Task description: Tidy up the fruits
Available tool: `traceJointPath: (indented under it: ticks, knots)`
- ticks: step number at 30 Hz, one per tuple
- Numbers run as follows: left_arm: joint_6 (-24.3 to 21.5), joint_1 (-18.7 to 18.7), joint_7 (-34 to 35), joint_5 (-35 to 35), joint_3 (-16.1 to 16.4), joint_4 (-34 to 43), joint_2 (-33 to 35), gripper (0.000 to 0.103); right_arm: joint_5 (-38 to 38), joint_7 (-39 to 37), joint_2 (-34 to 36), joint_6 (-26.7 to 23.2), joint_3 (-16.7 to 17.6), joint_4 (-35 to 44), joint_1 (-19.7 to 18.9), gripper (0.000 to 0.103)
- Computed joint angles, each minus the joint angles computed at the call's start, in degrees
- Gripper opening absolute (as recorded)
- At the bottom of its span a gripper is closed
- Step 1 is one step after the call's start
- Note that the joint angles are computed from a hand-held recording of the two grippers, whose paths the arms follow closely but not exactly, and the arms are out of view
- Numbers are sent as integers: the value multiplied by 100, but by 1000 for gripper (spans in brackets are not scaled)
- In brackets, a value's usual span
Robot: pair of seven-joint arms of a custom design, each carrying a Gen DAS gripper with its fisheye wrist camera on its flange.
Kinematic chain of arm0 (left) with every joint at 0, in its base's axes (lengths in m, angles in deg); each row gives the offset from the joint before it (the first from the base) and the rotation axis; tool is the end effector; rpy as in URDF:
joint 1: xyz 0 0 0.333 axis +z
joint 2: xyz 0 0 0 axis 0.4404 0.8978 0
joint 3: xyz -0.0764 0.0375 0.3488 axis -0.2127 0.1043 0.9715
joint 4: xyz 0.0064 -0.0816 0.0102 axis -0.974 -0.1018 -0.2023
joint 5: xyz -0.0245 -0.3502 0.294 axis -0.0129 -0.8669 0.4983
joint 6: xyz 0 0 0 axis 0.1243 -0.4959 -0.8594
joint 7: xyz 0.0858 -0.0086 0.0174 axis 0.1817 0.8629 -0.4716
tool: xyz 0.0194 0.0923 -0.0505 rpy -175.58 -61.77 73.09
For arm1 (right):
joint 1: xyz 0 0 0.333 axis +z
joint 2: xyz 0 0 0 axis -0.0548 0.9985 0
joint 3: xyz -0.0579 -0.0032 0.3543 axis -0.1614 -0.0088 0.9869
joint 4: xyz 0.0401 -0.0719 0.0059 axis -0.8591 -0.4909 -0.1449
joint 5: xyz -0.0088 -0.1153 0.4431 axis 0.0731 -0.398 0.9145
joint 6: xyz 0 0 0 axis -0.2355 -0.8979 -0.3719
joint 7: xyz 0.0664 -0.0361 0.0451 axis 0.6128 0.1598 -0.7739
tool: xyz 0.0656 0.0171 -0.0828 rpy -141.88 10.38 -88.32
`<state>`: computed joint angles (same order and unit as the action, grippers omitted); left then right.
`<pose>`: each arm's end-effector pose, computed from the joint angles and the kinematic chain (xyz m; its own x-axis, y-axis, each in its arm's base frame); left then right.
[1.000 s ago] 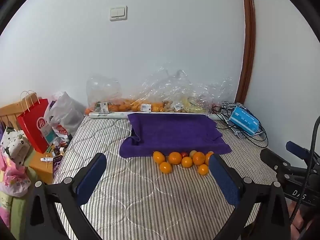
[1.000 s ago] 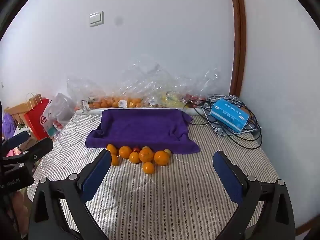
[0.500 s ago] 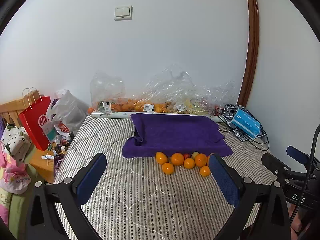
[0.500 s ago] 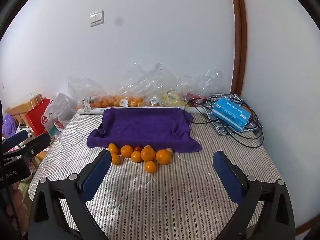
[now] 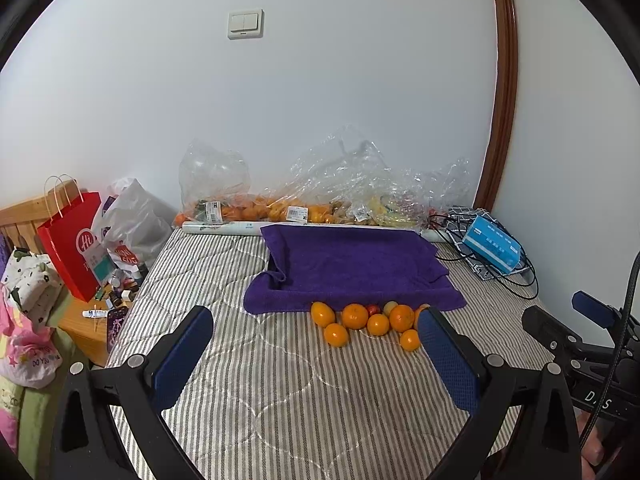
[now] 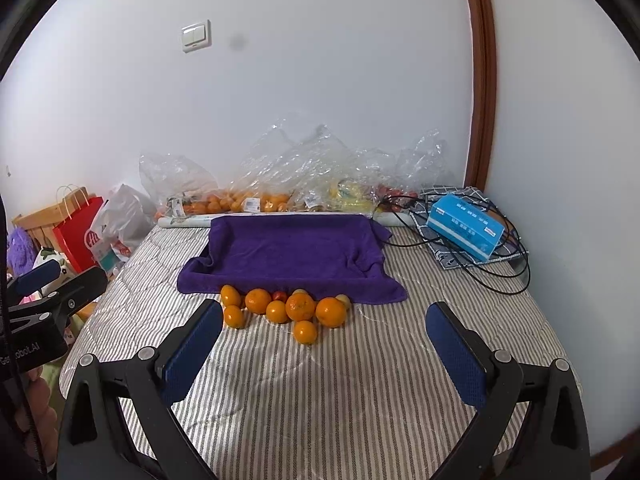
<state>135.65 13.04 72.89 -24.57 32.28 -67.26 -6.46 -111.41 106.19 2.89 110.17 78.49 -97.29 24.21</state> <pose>0.3968 -0.3604 0.5207 0.1173 -0.9920 0.0473 -0.5266 -0.1025 -0.8439 0.4276 0.4308 0.5104 0.1603 -0.9857 -0.0511 -0.5672 -0.0497 -0.8221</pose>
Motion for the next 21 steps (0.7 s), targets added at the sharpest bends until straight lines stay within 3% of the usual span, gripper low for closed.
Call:
traceJointPath:
  ticks: [21]
  knots:
    - [-4,-13,13,-7,12,-25,-16,103,62,-88,21,40,-5,42,13,100]
